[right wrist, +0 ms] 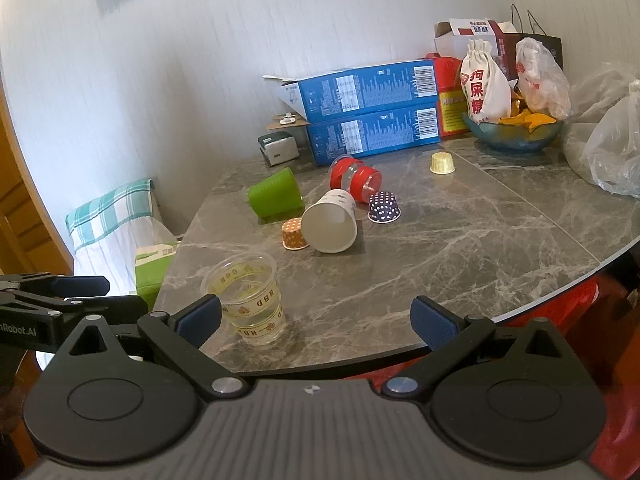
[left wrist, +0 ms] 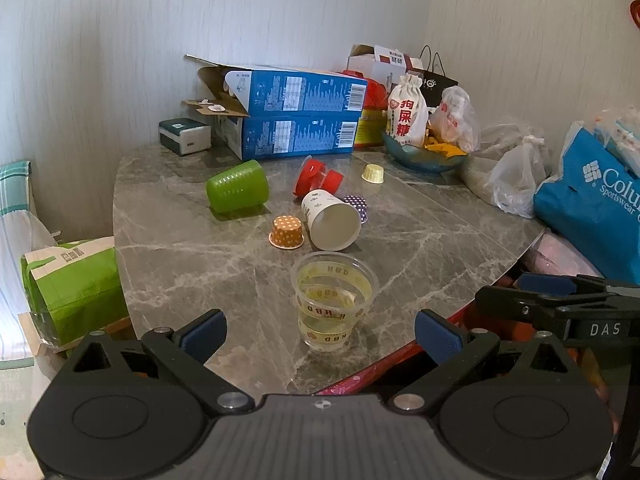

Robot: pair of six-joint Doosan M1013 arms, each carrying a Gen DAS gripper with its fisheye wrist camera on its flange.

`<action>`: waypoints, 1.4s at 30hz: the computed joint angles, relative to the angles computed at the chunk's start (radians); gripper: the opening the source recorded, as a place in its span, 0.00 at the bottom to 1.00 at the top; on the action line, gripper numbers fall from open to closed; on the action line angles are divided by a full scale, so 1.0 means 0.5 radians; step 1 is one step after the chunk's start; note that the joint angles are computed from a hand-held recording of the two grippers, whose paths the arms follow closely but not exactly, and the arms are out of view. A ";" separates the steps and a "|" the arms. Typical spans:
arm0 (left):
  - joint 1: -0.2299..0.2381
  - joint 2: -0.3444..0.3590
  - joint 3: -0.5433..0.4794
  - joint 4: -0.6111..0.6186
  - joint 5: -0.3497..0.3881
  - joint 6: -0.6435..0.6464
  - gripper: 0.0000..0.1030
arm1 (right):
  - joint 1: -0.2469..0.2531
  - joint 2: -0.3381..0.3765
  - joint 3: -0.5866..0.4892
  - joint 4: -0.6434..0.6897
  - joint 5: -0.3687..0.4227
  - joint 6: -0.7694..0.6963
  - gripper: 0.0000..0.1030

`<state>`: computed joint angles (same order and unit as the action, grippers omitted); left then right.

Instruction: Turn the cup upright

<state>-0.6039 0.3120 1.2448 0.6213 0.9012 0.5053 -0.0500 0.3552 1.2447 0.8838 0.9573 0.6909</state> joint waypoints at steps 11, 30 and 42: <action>0.000 0.003 0.003 0.008 -0.017 -0.017 0.98 | 0.000 0.008 -0.004 -0.003 0.003 0.028 0.99; 0.006 -0.003 0.021 -0.001 -0.056 -0.016 0.98 | 0.000 0.007 -0.001 0.011 0.003 0.019 0.99; 0.008 -0.004 0.027 -0.020 -0.077 -0.007 0.98 | 0.002 0.006 0.001 0.006 0.002 0.023 0.99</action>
